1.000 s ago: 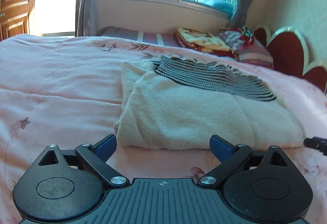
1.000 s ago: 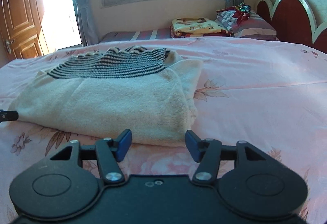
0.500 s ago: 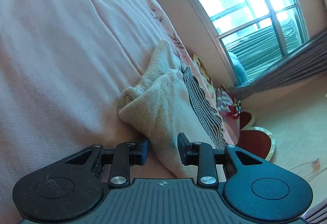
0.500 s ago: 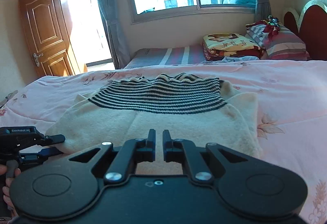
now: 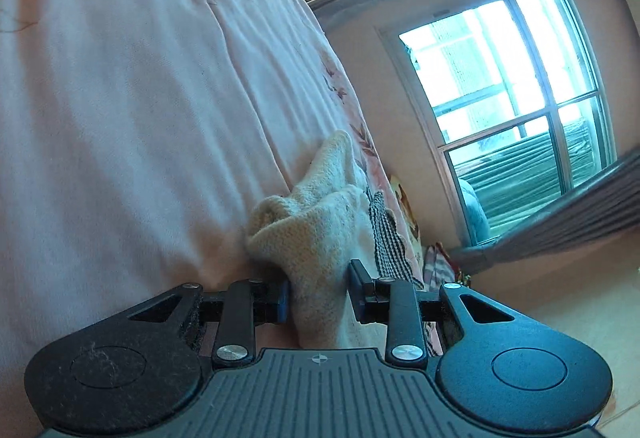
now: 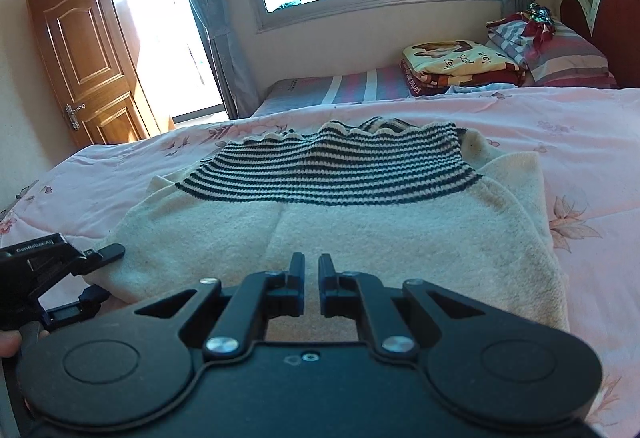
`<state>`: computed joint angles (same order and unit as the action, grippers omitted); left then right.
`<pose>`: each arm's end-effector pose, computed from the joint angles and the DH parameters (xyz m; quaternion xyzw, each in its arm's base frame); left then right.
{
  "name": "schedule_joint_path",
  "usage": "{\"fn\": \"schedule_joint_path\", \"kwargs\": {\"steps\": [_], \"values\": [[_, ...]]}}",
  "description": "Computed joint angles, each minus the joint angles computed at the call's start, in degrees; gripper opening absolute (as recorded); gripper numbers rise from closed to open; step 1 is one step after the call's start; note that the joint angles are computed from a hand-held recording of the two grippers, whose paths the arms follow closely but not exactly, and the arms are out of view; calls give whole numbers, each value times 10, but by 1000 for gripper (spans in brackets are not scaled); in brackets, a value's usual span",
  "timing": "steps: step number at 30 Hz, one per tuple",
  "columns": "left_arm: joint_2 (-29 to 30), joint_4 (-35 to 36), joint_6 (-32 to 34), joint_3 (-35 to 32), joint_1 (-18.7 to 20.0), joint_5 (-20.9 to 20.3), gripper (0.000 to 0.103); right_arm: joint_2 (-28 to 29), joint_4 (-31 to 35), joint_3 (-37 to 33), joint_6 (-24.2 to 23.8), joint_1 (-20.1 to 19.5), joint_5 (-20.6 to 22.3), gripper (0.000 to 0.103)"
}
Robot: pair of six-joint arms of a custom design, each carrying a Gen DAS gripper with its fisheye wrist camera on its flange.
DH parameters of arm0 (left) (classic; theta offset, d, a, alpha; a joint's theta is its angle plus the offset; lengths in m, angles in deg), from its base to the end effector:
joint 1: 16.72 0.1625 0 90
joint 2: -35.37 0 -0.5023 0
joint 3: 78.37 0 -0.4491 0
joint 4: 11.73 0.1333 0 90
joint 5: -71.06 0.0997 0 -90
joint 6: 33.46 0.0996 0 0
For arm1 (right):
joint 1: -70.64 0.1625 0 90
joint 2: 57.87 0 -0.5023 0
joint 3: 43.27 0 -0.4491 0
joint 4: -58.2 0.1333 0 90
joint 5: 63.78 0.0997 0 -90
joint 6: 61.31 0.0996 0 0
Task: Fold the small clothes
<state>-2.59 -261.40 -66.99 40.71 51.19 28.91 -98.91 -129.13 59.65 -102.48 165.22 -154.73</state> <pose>-0.0151 -0.5881 0.1122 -0.3260 0.6785 -0.6583 0.0077 0.1895 -0.7167 0.0729 0.3679 -0.8786 0.2866 0.1031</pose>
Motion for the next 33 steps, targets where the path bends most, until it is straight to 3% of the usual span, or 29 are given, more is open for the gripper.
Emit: {"fn": "schedule_joint_path", "kwargs": {"steps": [5,6,7,13,15,16,21,26,28,33], "values": [[-28,80,10,-6,14,-15,30,15,14,-23,12,10,-7,4],[-30,81,16,-5,18,-29,18,20,16,-29,10,13,-12,4],[-36,80,13,3,24,-49,18,23,18,-34,9,15,-14,4],[-23,-35,106,18,22,-97,16,48,23,-59,-18,18,-6,4],[-18,-18,64,23,38,-87,14,64,30,-70,-31,15,-30,2],[-20,-27,55,24,42,-107,14,65,22,-66,-27,8,-21,0],[-25,-4,27,15,49,-121,14,56,51,-69,-11,6,-19,0],[-23,14,39,4,47,-107,14,58,64,-89,18,14,6,3],[-23,0,47,15,39,-94,14,70,103,-111,25,15,-19,2],[-41,22,97,9,8,-72,14,68,113,-110,34,-7,29,0]]}}
